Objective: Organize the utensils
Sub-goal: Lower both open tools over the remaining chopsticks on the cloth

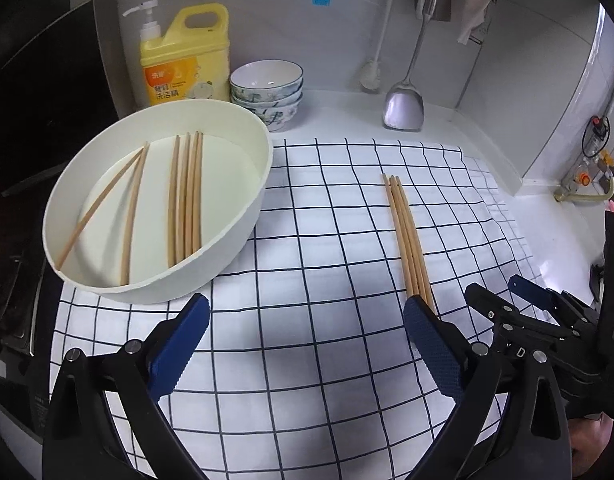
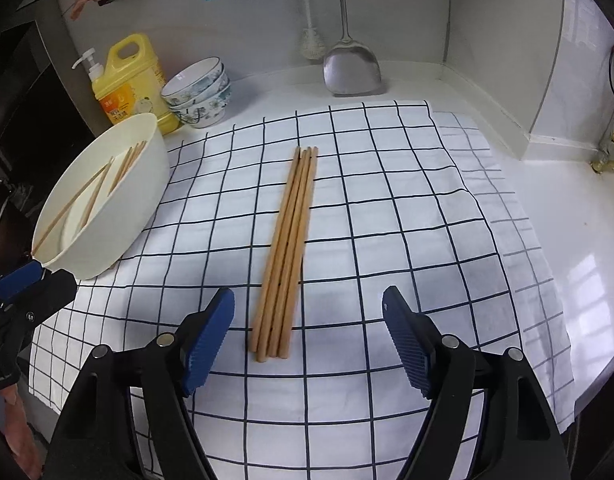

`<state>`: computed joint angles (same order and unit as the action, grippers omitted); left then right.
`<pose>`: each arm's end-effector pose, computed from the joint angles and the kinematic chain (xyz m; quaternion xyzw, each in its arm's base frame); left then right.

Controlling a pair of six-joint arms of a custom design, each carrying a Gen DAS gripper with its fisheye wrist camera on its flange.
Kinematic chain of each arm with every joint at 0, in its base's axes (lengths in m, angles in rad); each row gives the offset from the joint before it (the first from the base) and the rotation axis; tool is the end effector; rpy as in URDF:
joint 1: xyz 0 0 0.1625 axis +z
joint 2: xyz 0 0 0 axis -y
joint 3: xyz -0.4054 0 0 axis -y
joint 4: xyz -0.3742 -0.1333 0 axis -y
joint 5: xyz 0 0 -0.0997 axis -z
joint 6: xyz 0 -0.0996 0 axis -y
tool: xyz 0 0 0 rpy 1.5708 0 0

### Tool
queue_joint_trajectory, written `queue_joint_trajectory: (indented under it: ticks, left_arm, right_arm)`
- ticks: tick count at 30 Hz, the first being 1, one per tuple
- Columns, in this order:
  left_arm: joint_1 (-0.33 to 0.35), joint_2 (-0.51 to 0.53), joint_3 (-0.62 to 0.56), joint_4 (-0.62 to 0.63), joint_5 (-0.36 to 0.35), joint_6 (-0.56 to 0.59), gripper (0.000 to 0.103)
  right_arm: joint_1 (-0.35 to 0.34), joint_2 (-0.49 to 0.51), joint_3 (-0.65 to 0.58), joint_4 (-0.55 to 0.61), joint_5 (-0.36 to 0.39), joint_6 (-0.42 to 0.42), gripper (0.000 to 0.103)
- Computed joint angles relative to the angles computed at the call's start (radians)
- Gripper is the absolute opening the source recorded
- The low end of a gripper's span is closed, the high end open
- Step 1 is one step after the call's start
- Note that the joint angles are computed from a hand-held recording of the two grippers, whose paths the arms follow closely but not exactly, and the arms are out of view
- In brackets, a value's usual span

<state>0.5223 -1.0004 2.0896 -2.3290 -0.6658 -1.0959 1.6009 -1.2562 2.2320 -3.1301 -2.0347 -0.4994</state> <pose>-0.2987 -0.4161 0.0815 0.0510 0.8885 -0.3079 0.3363 0.1028 -0.4646 0.2187 0.1801 -0.9169 0.2211 0.2792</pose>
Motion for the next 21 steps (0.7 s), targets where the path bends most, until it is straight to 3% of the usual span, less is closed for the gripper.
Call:
queue_joint_trajectory:
  ticks: [5, 13, 18, 21]
  left_arm:
    - [0.041, 0.067, -0.022, -0.081, -0.021, 0.086, 0.096]
    - [0.079, 0.157, -0.023, -0.269, 0.007, 0.164, 0.096]
    - [0.087, 0.192, -0.024, -0.299, 0.055, 0.184, 0.096]
    - [0.098, 0.197, -0.028, -0.309, 0.043, 0.197, 0.096]
  right_arm:
    - [-0.037, 0.052, -0.028, -0.034, 0.005, 0.002, 0.073]
    - [-0.084, 0.158, -0.053, -0.161, 0.054, -0.096, 0.073]
    - [-0.093, 0.208, -0.054, -0.249, 0.035, -0.151, 0.073]
    - [-0.103, 0.208, -0.053, -0.248, 0.053, -0.149, 0.073]
